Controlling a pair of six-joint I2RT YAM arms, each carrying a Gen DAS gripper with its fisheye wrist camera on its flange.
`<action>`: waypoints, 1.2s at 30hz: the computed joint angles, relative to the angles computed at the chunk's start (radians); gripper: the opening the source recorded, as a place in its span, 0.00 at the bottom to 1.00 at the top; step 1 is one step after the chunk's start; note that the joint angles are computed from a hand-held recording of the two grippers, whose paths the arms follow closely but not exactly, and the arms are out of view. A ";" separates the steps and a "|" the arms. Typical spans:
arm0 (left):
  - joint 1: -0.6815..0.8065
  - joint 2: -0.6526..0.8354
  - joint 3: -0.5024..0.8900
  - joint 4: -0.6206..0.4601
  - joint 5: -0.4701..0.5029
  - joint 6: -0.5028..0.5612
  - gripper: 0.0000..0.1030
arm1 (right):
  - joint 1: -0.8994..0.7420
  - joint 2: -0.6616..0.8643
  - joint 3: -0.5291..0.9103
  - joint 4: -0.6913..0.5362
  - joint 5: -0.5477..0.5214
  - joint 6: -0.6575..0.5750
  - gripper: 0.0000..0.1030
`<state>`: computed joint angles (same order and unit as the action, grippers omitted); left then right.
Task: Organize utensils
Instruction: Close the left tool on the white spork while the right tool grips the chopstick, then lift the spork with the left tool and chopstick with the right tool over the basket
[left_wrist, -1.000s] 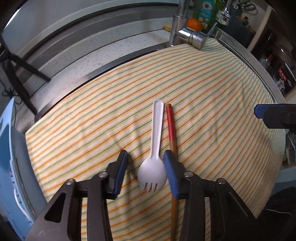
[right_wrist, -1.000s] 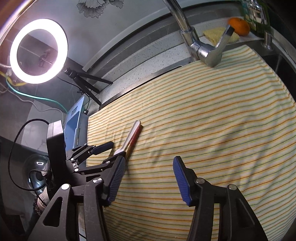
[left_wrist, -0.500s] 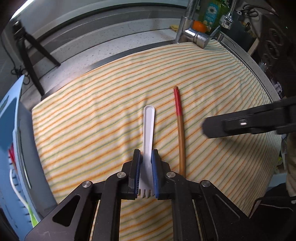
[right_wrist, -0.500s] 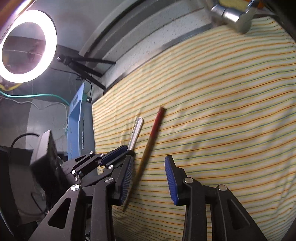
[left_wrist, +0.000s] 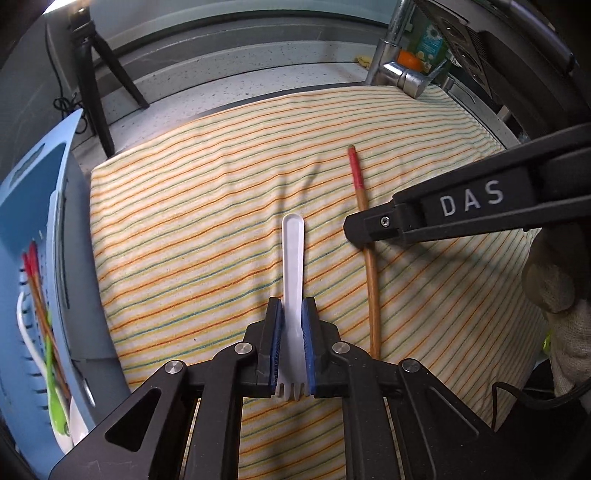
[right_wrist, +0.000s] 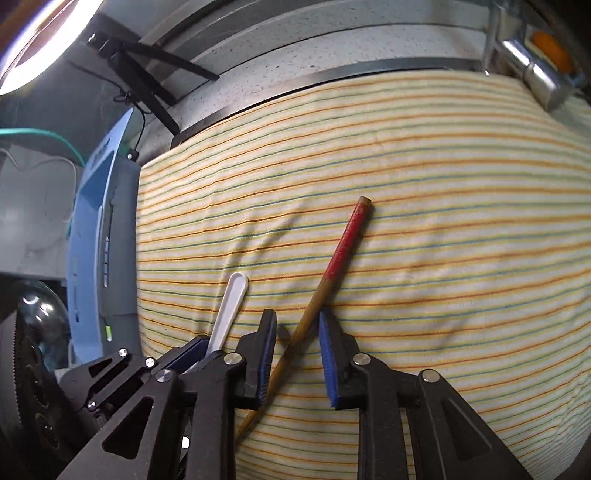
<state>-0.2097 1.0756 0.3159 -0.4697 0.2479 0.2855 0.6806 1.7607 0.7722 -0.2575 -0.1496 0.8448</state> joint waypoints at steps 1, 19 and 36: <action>0.011 0.000 -0.001 -0.002 0.008 -0.004 0.09 | -0.003 0.001 -0.002 0.007 -0.004 0.000 0.13; 0.317 -0.222 0.025 -0.265 0.187 0.119 0.08 | -0.076 -0.198 -0.172 0.165 -0.121 0.069 0.06; 0.976 0.077 0.295 -0.351 0.329 0.550 0.08 | 0.079 -0.008 0.303 0.057 -0.094 -0.024 0.06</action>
<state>0.7664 1.1529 0.6111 -0.8203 0.5765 0.8353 0.7596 1.7530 1.0748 -0.2008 -0.2437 0.8204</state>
